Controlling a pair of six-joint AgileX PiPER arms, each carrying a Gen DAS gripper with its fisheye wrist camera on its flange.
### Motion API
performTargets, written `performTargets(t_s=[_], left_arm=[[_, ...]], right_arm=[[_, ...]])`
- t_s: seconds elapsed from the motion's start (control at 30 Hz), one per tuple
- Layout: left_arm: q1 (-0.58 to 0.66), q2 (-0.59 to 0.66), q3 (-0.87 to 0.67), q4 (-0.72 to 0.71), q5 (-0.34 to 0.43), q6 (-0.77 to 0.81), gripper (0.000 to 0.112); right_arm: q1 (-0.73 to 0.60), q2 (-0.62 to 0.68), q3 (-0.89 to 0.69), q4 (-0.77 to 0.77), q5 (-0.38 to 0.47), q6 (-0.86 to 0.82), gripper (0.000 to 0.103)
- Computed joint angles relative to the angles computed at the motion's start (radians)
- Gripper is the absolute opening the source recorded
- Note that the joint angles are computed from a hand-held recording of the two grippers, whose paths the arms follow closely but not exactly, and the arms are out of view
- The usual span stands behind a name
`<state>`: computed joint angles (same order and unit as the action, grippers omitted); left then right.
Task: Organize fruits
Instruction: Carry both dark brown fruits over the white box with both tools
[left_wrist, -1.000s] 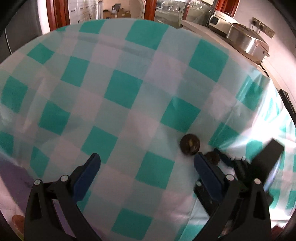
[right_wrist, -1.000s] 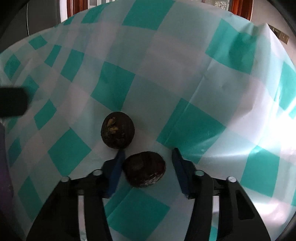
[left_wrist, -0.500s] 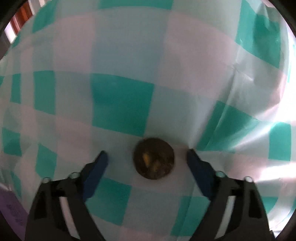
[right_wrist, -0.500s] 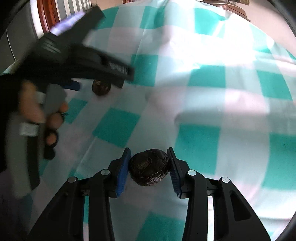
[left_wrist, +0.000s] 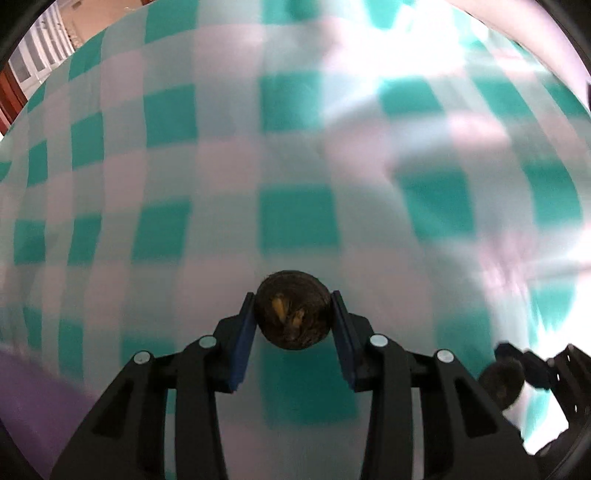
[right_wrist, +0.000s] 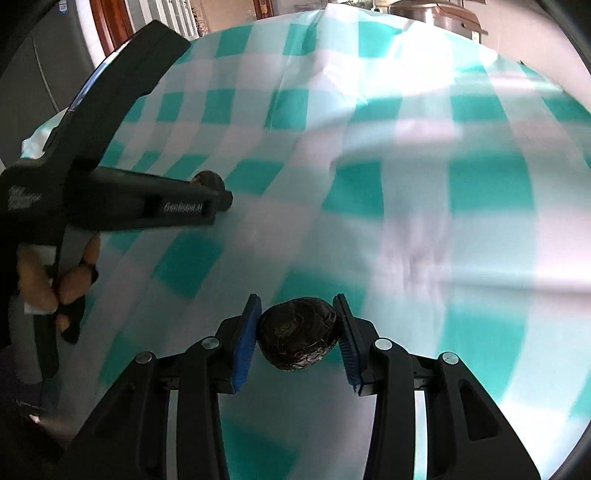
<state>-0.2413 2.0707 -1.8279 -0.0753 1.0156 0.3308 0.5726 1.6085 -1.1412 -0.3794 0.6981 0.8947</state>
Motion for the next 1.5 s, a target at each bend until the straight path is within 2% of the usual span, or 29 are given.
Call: performTargets(t_s=[0.07,0.2,0.37,0.5,0.63,0.87,1.07,1.23,1.37,1.5], left_arm=[[-0.028,-0.111,0.161,0.011,-0.033,-0.010,0.040],[-0.074,-0.264,0.346,0.015,-0.058,-0.036,0.040],[-0.160,-0.416,0.496,0.044,-0.086,-0.147,0.040],[-0.193,-0.574,0.648,0.060,-0.110,-0.201,0.040],[-0.238,-0.679,0.704,0.096,-0.086,-0.273,0.040],[-0.249,-0.816,0.709,0.137,-0.037,-0.319,0.040],[-0.091,-0.920,0.682,0.072,0.014,-0.240,0.040],[0.148,-0.970,0.660,-0.077,0.052,-0.055,0.040],[0.335,-0.971,0.632,-0.204,0.067,0.116,0.040],[0.593,-0.932,0.571,-0.369,0.114,0.340,0.040]], right_arm=[[0.046,-0.060,0.083,-0.020,-0.007,0.063,0.040],[0.103,-0.197,0.194,-0.020,0.031,0.071,0.040],[0.136,-0.325,0.254,-0.040,0.089,0.059,0.040],[0.265,-0.447,0.274,-0.102,0.221,0.144,0.040],[0.372,-0.518,0.273,-0.151,0.316,0.195,0.040],[0.567,-0.586,0.230,-0.233,0.477,0.296,0.040],[0.583,-0.527,0.137,-0.246,0.460,0.234,0.040],[0.568,-0.454,0.040,-0.234,0.448,0.144,0.040],[0.513,-0.379,-0.041,-0.200,0.406,0.080,0.040],[0.457,-0.252,-0.172,-0.149,0.347,0.019,0.040]])
